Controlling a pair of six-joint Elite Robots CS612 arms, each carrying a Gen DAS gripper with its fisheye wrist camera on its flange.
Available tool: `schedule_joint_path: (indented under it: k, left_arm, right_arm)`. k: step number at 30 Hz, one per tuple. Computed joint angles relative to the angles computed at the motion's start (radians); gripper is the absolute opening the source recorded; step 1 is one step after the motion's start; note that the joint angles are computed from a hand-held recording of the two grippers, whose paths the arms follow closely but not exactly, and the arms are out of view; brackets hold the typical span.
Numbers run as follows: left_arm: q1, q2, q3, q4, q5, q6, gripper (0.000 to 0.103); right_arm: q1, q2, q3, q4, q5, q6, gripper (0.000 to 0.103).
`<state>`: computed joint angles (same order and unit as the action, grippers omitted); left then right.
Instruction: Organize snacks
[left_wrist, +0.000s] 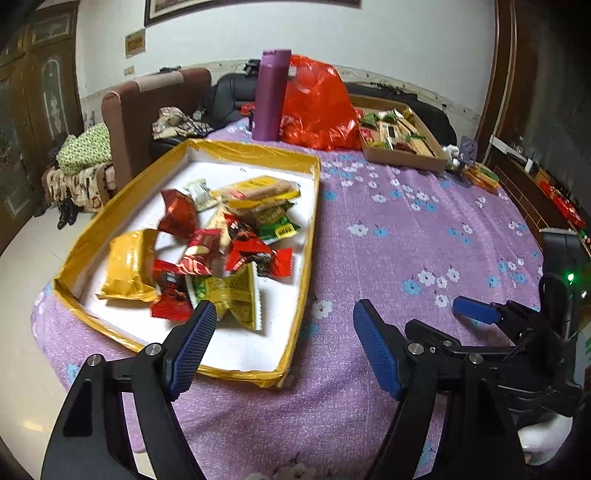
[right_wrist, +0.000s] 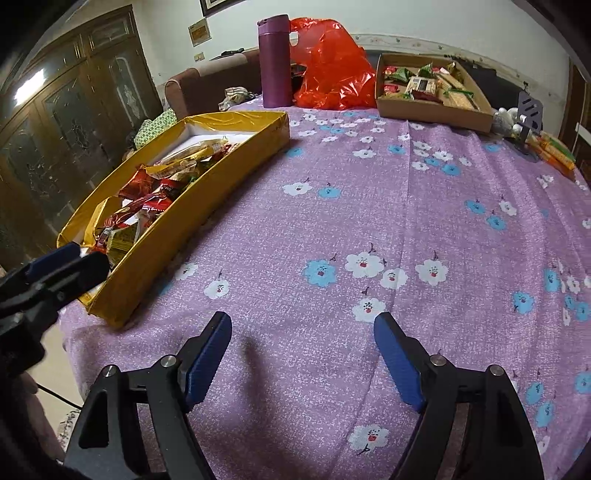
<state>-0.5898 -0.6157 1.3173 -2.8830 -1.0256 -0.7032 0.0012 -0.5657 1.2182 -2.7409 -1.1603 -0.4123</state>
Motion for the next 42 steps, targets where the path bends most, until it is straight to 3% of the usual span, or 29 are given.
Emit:
schedule_joint_path:
  k: [3, 8, 11, 13, 18, 20, 28, 38, 42]
  left_arm:
    - [-0.012, -0.009, 0.02, -0.027, 0.08, 0.0, 0.077]
    - [-0.05, -0.025, 0.063, -0.103, 0.345, -0.009, 0.079]
    - [-0.067, -0.035, 0.092, -0.188, 0.458, -0.002, 0.099]
    - [-0.063, -0.05, 0.115, -0.205, 0.438, -0.046, 0.103]
    - [-0.041, -0.078, 0.151, -0.185, 0.333, -0.147, 0.103]
    - [-0.043, -0.081, 0.149, -0.142, 0.341, -0.176, 0.103]
    - [-0.07, -0.063, 0.128, -0.083, 0.438, -0.142, 0.103]
    - [-0.046, -0.073, 0.133, -0.046, 0.292, -0.197, 0.103]
    - [-0.04, -0.072, 0.139, -0.072, 0.254, -0.21, 0.103]
  right_arm:
    - [0.001, -0.009, 0.028, -0.07, -0.004, -0.006, 0.081]
    - [-0.006, -0.034, 0.082, -0.146, 0.079, -0.028, 0.081]
    - [-0.002, -0.053, 0.119, -0.195, 0.118, -0.077, 0.081]
    - [0.001, -0.065, 0.137, -0.221, 0.131, -0.102, 0.081]
    - [0.005, -0.083, 0.155, -0.219, 0.172, -0.146, 0.081]
    - [0.006, -0.087, 0.159, -0.209, 0.182, -0.155, 0.081]
    - [0.008, -0.089, 0.164, -0.193, 0.188, -0.168, 0.081]
    - [0.01, -0.082, 0.156, -0.154, 0.182, -0.183, 0.081]
    - [0.009, -0.081, 0.156, -0.15, 0.182, -0.183, 0.081]
